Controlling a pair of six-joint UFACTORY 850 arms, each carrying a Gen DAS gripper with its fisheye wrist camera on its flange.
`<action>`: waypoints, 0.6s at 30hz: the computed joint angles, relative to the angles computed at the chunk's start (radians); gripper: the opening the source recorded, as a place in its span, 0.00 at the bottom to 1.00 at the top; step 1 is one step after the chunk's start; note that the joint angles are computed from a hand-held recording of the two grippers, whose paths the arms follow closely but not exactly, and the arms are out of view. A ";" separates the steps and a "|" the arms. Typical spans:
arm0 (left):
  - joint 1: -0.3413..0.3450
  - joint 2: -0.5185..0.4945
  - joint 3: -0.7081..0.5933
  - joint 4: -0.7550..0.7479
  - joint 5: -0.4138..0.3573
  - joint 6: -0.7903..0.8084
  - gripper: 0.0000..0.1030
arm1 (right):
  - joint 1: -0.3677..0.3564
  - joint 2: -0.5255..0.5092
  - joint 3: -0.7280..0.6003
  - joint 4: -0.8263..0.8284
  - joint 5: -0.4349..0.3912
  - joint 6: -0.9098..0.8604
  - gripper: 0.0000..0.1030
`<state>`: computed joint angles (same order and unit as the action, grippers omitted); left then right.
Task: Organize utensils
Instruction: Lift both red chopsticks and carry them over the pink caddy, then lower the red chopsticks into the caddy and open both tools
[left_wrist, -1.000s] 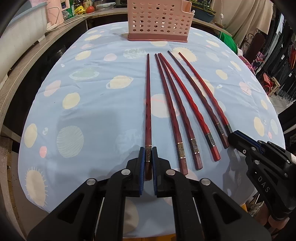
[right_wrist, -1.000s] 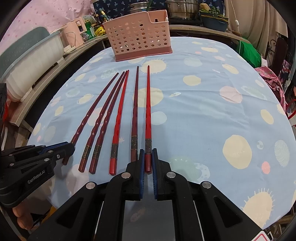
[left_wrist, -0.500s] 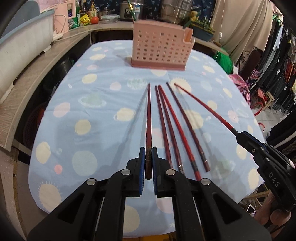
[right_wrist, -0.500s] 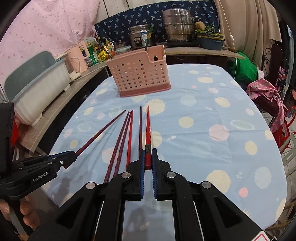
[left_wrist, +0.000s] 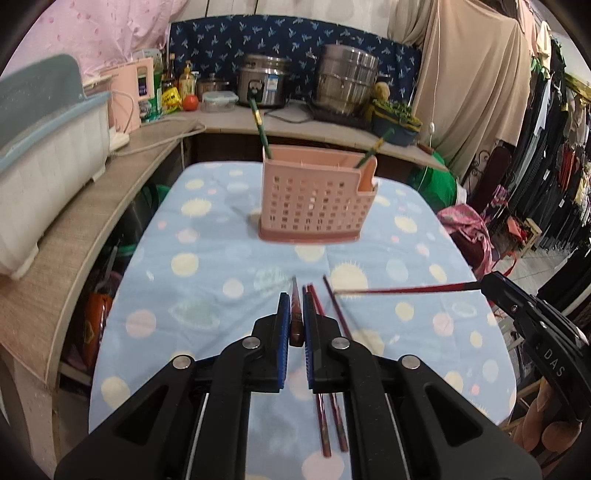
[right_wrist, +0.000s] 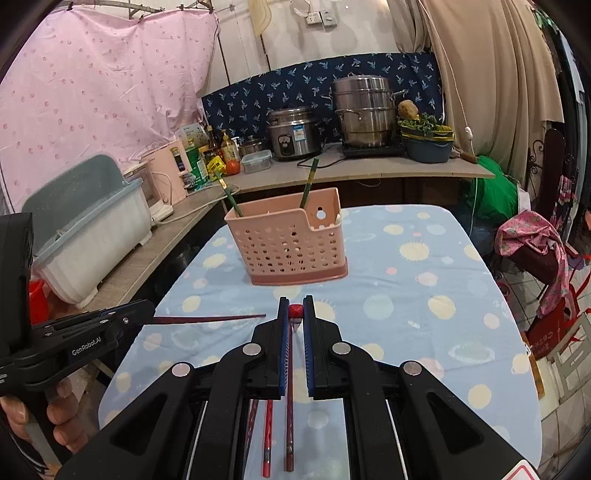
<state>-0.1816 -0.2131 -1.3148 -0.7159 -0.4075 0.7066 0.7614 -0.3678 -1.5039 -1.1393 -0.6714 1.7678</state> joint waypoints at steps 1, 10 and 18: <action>-0.001 -0.006 -0.014 -0.003 0.003 0.001 0.07 | -0.004 -0.004 -0.010 -0.006 -0.001 -0.002 0.07; -0.013 -0.095 -0.178 0.028 0.036 -0.048 0.06 | -0.052 -0.047 -0.113 -0.050 -0.003 -0.029 0.07; -0.004 -0.181 -0.368 0.006 0.013 -0.071 0.06 | -0.111 -0.087 -0.226 -0.095 0.053 -0.019 0.07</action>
